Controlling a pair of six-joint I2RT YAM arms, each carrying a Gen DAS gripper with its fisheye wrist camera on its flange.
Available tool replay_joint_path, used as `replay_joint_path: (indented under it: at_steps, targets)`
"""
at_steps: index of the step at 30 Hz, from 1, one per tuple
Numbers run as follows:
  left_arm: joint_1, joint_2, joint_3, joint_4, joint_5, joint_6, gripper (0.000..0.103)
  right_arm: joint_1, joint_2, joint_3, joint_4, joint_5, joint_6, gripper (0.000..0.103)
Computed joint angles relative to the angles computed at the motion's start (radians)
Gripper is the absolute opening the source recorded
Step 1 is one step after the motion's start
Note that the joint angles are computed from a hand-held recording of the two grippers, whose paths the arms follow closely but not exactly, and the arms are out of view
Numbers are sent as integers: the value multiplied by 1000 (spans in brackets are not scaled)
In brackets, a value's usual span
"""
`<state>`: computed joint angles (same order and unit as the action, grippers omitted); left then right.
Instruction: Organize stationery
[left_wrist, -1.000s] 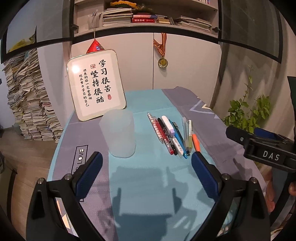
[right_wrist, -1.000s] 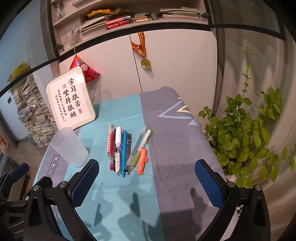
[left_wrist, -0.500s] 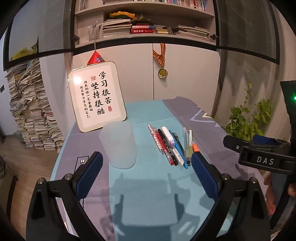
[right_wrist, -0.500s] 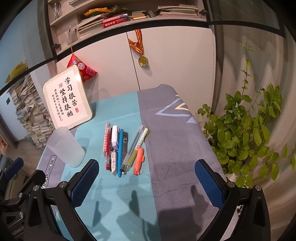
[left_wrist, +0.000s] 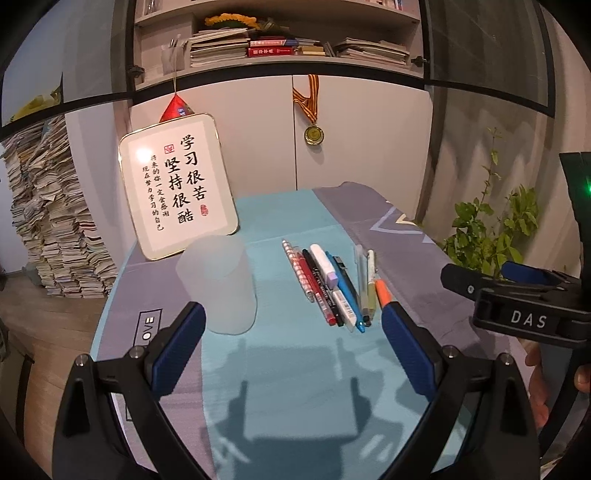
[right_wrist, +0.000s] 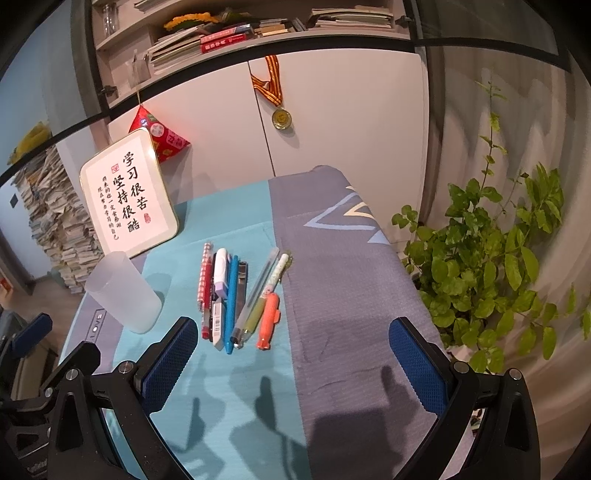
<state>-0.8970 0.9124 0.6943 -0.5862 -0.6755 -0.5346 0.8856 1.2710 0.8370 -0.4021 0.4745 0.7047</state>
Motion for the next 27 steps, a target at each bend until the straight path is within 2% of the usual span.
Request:
replay_joint_path:
  at_steps: [4, 15, 19, 20, 21, 23, 25, 27]
  targets:
    - [15, 21, 9, 17, 25, 3, 91, -25, -8, -17, 12, -15, -7, 103]
    - [50, 117, 34, 59, 65, 9, 91, -79, 6, -35, 48, -71, -32, 103]
    - [72, 144, 39, 87, 94, 34, 83, -102, 12, -46, 87, -95, -67, 103]
    - [81, 153, 39, 97, 107, 39, 81, -107, 9, -52, 101, -102, -79, 98]
    - [92, 163, 40, 106, 127, 47, 74, -112, 3, -61, 120, -111, -90, 91]
    - [112, 190, 45, 120, 171, 54, 65, -132, 4, -65, 141, -149, -113, 60]
    - [133, 217, 48, 136, 225, 60, 56, -155, 22, -60, 152, -191, -131, 42]
    - [143, 250, 55, 150, 266, 67, 52, -181, 54, -50, 162, -248, -144, 34]
